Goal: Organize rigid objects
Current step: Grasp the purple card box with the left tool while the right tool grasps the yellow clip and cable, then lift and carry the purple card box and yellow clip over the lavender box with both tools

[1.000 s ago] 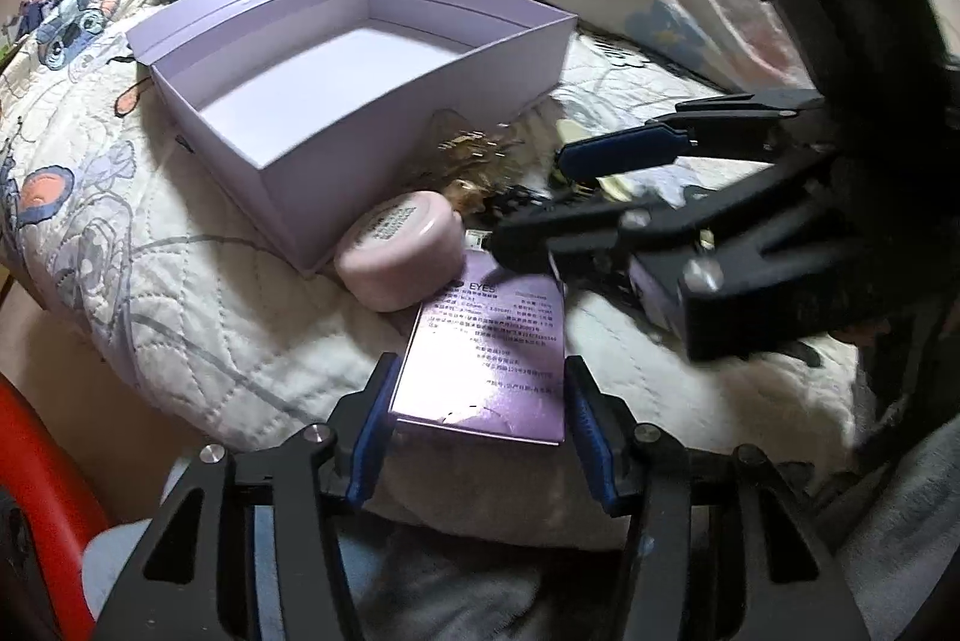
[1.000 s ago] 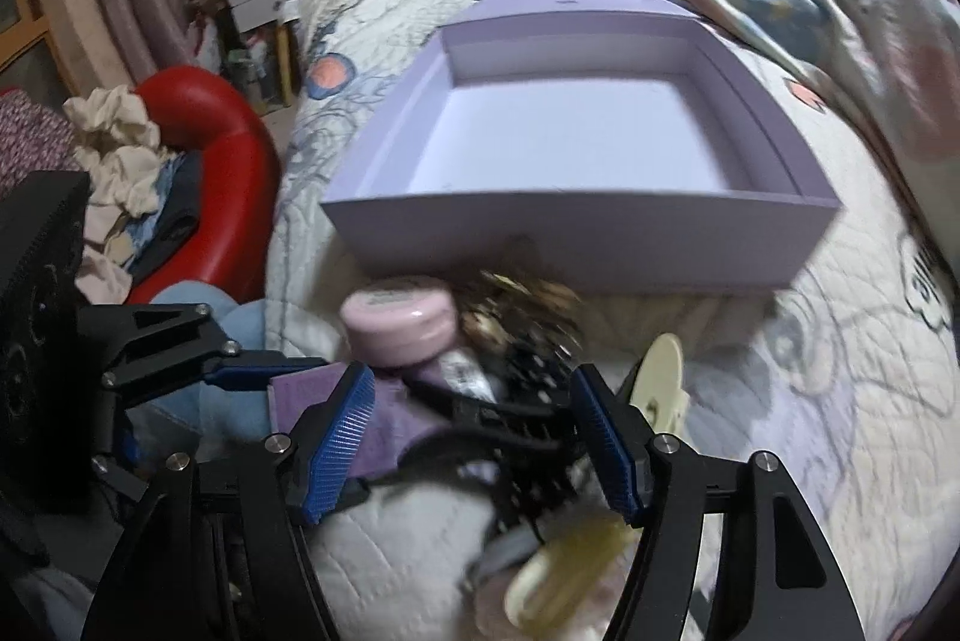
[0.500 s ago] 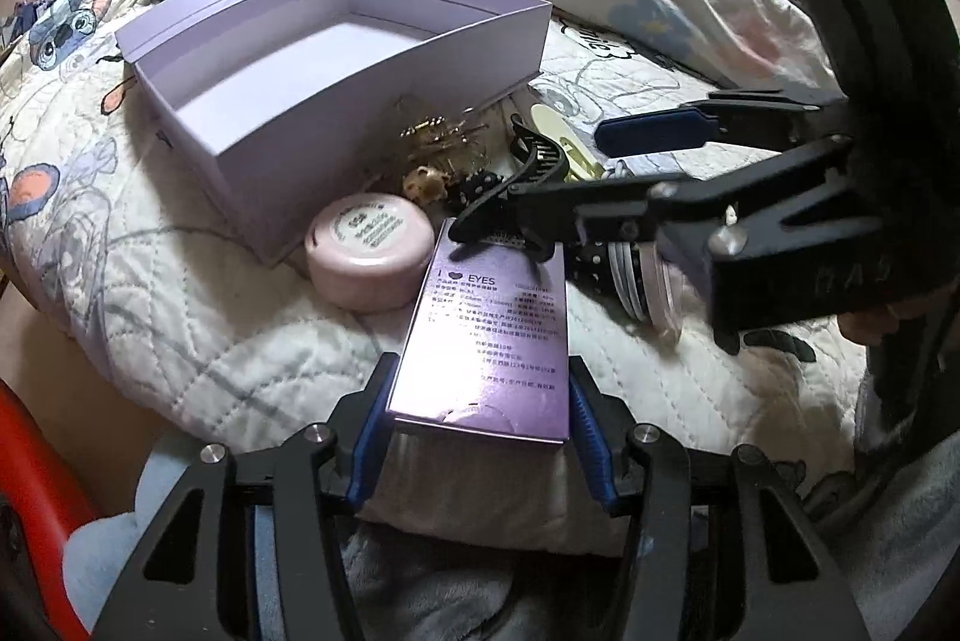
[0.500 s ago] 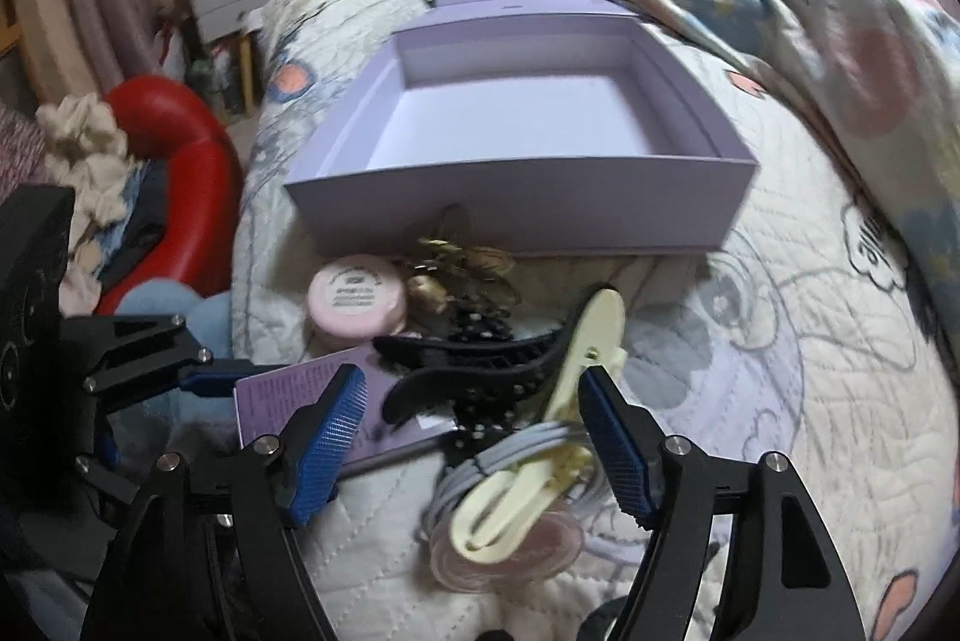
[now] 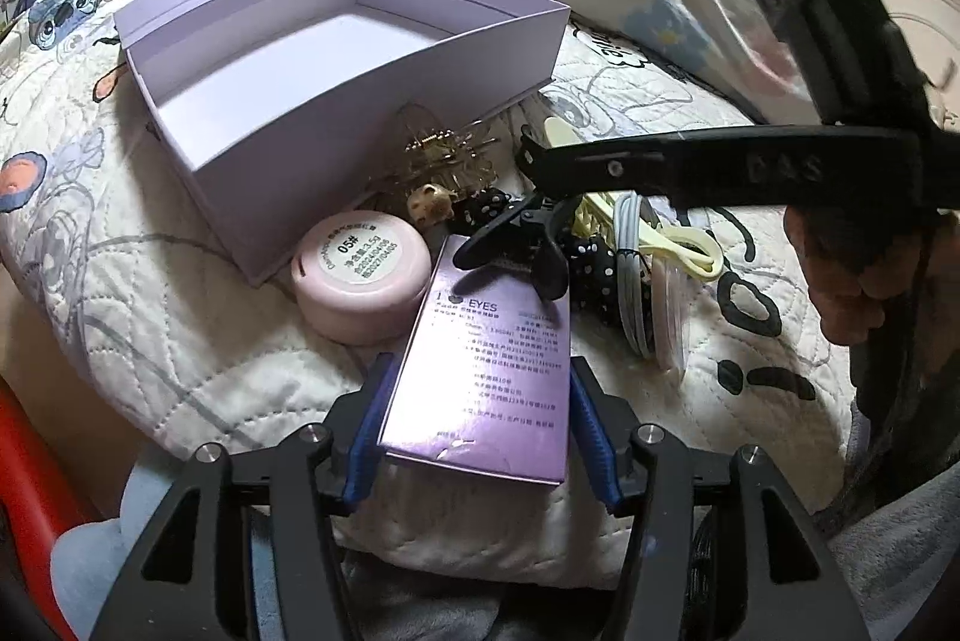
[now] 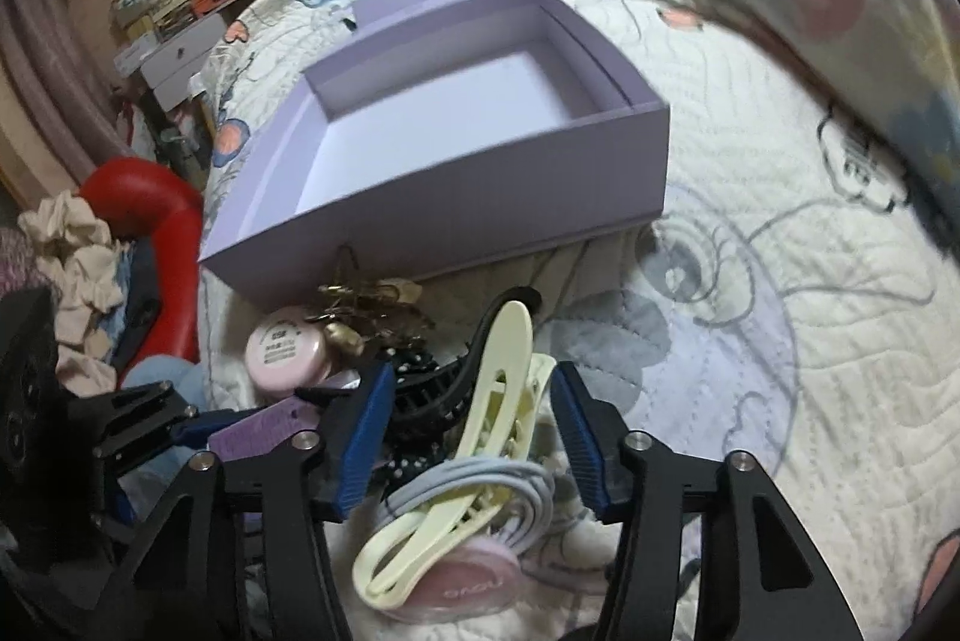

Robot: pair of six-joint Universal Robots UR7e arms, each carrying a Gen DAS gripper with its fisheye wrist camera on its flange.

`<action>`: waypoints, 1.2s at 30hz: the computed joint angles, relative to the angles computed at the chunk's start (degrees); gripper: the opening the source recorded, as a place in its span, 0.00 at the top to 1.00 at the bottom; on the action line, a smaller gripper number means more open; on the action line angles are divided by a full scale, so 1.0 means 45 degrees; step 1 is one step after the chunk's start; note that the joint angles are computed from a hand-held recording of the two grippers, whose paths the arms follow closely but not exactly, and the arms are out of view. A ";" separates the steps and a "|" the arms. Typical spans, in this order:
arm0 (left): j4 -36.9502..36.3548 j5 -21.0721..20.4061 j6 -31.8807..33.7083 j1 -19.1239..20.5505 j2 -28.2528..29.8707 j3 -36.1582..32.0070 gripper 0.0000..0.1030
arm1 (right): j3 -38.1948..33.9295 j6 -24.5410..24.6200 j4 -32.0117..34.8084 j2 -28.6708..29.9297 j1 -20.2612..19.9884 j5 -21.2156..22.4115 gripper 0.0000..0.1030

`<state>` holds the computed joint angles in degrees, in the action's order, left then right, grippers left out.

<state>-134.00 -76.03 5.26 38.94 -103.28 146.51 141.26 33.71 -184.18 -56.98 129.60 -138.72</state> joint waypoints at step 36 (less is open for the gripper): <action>0.0423 -0.0052 -0.0636 -0.0557 -0.0893 0.0021 0.51 | 0.1118 -0.2403 -0.7627 0.0756 -0.0174 0.1503 0.75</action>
<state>-132.10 -76.26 2.40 36.44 -107.30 146.61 146.29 22.90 -218.51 -53.57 128.82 -131.96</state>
